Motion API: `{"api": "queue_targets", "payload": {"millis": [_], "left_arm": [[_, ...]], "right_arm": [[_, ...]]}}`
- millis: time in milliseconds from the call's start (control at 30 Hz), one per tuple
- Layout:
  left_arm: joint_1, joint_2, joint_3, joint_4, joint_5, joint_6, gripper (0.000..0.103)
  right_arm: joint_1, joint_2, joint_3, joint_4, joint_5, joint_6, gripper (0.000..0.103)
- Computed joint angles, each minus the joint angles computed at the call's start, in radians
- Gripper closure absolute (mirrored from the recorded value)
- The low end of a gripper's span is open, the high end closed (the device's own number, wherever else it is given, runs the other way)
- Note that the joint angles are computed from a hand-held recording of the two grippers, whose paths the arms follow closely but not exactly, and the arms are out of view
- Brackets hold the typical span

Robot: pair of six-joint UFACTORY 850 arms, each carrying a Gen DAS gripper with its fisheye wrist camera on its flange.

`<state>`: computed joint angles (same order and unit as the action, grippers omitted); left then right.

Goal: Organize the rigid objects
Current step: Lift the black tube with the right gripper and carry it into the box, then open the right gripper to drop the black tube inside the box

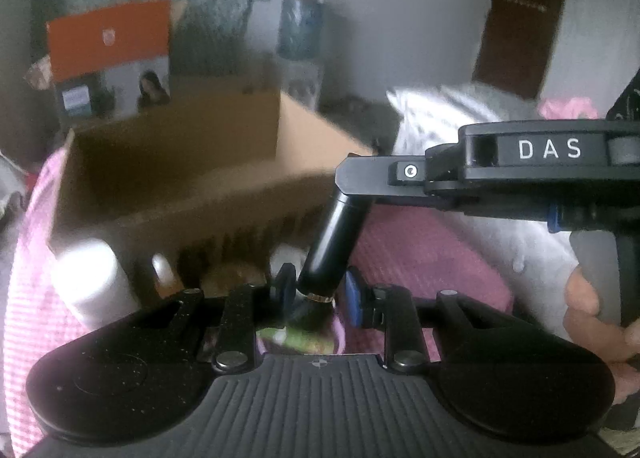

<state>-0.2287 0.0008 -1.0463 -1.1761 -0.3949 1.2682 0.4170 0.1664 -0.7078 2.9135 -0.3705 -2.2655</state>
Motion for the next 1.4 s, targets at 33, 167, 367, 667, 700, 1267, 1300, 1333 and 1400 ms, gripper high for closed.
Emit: {"api": "queue_targets", "payload": {"millis": [33,167,367,667,700,1267,1300,1333,1400], "left_arm": [[0.002,0.005,-0.004,-0.019,0.004,0.010,0.078],[0.009,0.004,-0.041,-0.086,0.031,0.038,0.078],[0.008,-0.080,-0.180,0.200,0.077,-0.301,0.078],[0.043,-0.291,-0.455,0.643,-0.060,-0.832,0.078],[0.045,-0.328,-0.499,0.694,-0.093,-0.890,0.078],[0.073,-0.471,-0.683,0.971,-0.244,-1.240,0.074],[0.073,-0.457,-0.665,0.975,-0.229,-1.243,0.071],[0.072,-0.450,-0.658,0.982,-0.218,-1.247,0.069],[0.072,-0.423,-0.628,0.992,-0.186,-1.254,0.067]], "right_arm": [[-0.003,0.002,-0.009,-0.015,-0.006,0.000,0.079],[-0.021,-0.011,-0.071,-0.125,-0.023,0.039,0.079],[-0.103,-0.139,-0.252,-0.601,-0.060,0.493,0.079],[-0.216,-0.491,-0.664,-1.274,-0.229,1.249,0.079],[-0.223,-0.533,-0.707,-1.324,-0.254,1.311,0.079],[-0.175,-1.175,-1.524,-1.971,-0.600,2.109,0.077],[-0.172,-1.180,-1.531,-1.978,-0.597,2.116,0.077],[-0.171,-1.185,-1.541,-1.982,-0.596,2.115,0.074],[-0.170,-1.172,-1.524,-1.979,-0.574,2.108,0.062]]}}
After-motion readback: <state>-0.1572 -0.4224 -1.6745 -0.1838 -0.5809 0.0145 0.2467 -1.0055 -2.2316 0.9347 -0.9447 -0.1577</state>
